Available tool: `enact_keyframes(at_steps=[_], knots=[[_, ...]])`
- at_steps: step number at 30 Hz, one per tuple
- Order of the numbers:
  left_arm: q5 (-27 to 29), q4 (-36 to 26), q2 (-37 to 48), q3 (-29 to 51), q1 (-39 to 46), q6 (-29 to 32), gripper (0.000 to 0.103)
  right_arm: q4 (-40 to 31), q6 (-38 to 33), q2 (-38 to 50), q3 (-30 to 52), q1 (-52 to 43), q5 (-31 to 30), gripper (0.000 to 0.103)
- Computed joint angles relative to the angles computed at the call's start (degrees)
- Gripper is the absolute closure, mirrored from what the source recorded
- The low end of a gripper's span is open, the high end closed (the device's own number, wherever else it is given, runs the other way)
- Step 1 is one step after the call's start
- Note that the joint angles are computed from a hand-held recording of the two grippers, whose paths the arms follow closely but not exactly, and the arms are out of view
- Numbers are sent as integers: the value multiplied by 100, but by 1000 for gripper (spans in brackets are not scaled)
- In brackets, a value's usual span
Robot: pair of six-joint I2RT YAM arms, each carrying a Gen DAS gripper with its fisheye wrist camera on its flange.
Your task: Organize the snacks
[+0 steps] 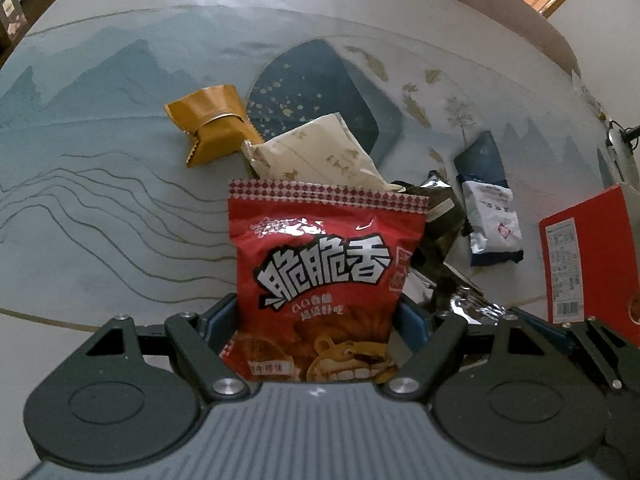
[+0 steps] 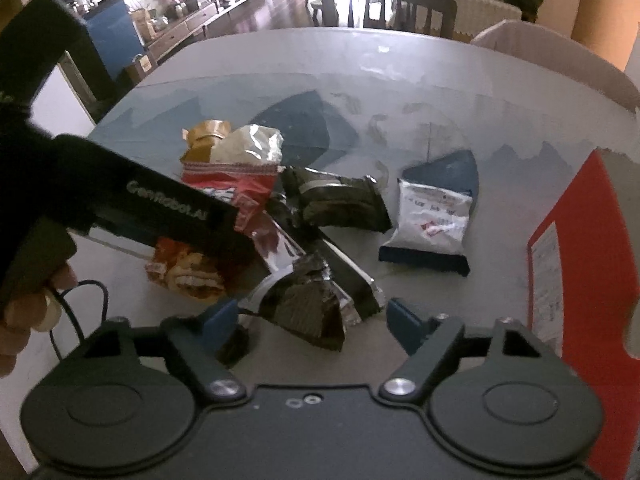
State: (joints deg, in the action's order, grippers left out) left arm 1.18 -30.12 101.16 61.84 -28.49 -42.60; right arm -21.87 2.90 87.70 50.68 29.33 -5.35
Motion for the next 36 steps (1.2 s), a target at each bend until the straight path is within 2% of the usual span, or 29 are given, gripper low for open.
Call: enact_keyframes(at_steps=[4, 8, 15, 18, 26, 36], knots=[[-30, 41, 21, -9, -20, 24, 22, 19, 26, 100, 43, -22, -46, 33], [-115, 97, -25, -56, -68, -7, 24, -21, 65, 93, 65, -36, -145, 53], [-388, -20, -107, -46, -180, -68, 28, -3, 158, 44, 22, -140, -235, 75], [-468, -7, -209, -122, -204, -98, 28, 31, 191, -66, -48, -153, -229, 79], [-716, -243, -740, -286, -470, -251, 28, 16, 272, -595, -339, -124, -133, 80], [-985, -863, -1445, -254, -965, -629, 28, -569, 302, -1723, -531, -303, -268, 80]])
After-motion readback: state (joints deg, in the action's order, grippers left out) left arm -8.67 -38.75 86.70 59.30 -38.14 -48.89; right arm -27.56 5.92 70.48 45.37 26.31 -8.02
